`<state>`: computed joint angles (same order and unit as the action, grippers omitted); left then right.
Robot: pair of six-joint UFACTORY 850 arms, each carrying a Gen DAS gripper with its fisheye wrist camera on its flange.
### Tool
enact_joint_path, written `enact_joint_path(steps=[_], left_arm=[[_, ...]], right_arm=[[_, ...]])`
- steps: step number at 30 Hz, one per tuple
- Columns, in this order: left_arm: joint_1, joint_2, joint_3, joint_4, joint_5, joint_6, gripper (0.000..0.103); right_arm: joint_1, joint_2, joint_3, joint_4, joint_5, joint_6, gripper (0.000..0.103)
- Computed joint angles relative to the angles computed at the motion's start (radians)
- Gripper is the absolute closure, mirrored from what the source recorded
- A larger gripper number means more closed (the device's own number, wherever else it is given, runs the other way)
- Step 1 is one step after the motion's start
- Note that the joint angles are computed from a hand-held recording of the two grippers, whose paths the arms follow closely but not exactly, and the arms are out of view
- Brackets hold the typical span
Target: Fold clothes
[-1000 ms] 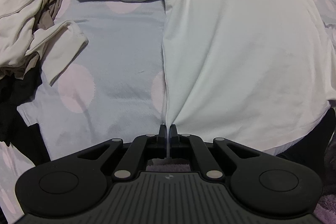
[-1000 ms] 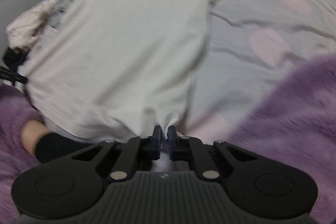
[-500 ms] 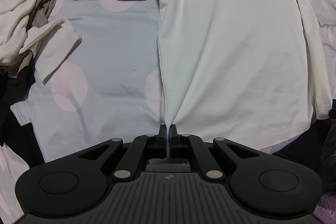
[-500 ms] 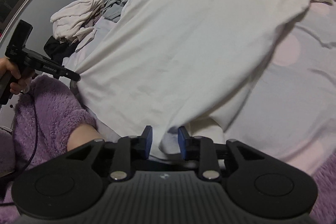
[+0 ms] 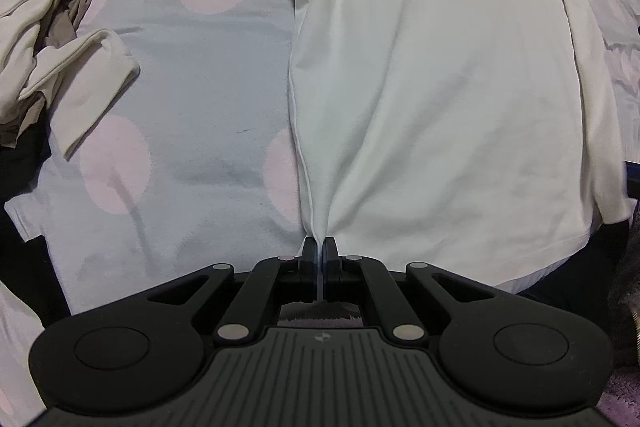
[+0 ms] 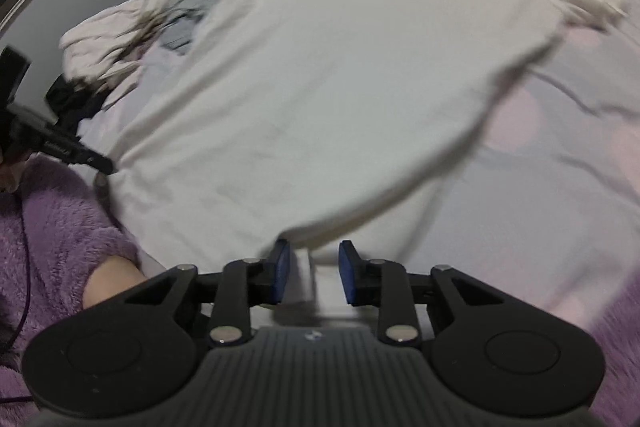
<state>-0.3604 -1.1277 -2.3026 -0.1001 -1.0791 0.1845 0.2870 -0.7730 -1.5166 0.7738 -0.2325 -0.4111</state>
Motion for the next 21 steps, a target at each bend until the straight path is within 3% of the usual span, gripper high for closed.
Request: enact_joint_path(steps=[6,17,21], left_arm=[[0.01,0.007,0.017,-0.008,0.008,0.004,0.103],[0.009,-0.002,0.008,-0.026,0.001,0.011,0.102],[0.01,-0.003,0.008,-0.026,0.002,0.008,0.102]], right_arm=[[0.022,-0.062,-0.072,0.041,-0.028,-0.051,0.069],[0.025,0.062,0.097,0.029,0.068,0.061,0.066],[0.018,0.033,0.074,0.21,0.034,-0.1,0.067]])
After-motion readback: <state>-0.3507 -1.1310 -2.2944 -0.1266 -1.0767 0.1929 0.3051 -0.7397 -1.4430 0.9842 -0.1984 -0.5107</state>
